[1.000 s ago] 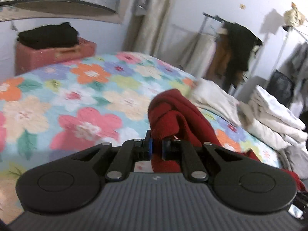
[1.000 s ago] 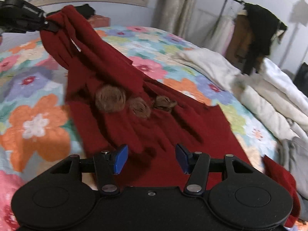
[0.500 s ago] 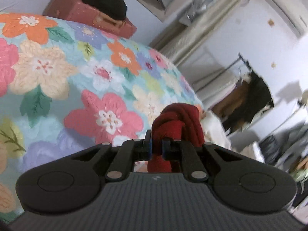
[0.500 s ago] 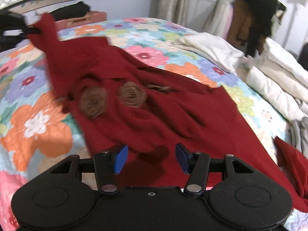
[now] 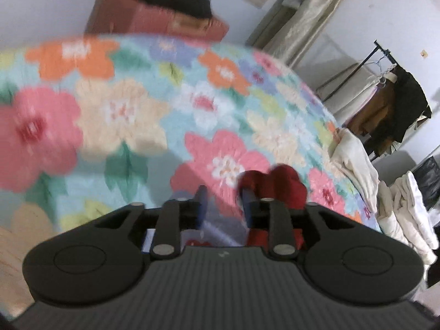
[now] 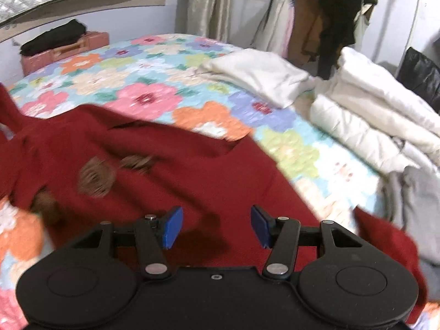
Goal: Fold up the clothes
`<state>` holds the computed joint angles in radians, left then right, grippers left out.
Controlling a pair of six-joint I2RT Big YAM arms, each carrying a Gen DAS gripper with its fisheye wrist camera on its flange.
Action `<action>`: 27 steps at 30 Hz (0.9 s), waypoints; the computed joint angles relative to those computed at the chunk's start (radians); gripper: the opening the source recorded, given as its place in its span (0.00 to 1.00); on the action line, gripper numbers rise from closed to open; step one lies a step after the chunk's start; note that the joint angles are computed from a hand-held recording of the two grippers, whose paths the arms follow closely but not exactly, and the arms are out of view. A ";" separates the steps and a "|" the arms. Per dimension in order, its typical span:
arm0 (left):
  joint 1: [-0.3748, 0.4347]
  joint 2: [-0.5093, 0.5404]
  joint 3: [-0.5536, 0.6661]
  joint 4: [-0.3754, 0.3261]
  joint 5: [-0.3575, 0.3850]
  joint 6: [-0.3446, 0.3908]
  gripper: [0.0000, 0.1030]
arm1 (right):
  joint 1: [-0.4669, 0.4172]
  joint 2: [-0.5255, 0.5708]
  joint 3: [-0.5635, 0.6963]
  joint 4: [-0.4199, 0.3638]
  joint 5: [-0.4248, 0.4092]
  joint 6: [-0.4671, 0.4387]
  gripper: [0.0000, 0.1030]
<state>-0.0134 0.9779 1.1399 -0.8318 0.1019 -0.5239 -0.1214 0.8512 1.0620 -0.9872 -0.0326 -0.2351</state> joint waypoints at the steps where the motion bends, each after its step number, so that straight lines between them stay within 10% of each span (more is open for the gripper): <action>1: -0.027 -0.007 0.028 -0.035 -0.120 0.043 0.39 | -0.021 0.017 0.015 0.006 -0.014 -0.005 0.58; 4: -0.076 -0.005 0.092 -0.092 -0.317 0.196 0.40 | -0.075 0.073 0.059 0.019 -0.056 -0.026 0.58; 7: -0.037 0.055 0.153 -0.143 0.021 0.311 0.47 | -0.120 0.149 0.110 -0.002 -0.127 -0.052 0.58; 9: -0.082 0.113 0.179 -0.131 0.104 0.375 0.59 | -0.146 0.212 0.148 -0.024 -0.178 -0.063 0.58; 16: -0.315 0.414 0.348 -0.161 0.094 0.707 0.67 | -0.170 0.388 0.246 -0.070 -0.239 -0.139 0.59; 23: -0.360 0.657 0.521 -0.267 0.241 0.704 0.76 | -0.198 0.505 0.311 -0.134 -0.298 -0.206 0.64; 26: -0.374 0.669 0.513 -0.240 0.244 0.693 0.52 | -0.191 0.500 0.280 -0.117 -0.290 -0.217 0.65; 27: -0.372 0.665 0.511 -0.242 0.275 0.691 0.20 | -0.187 0.485 0.266 -0.105 -0.282 -0.228 0.52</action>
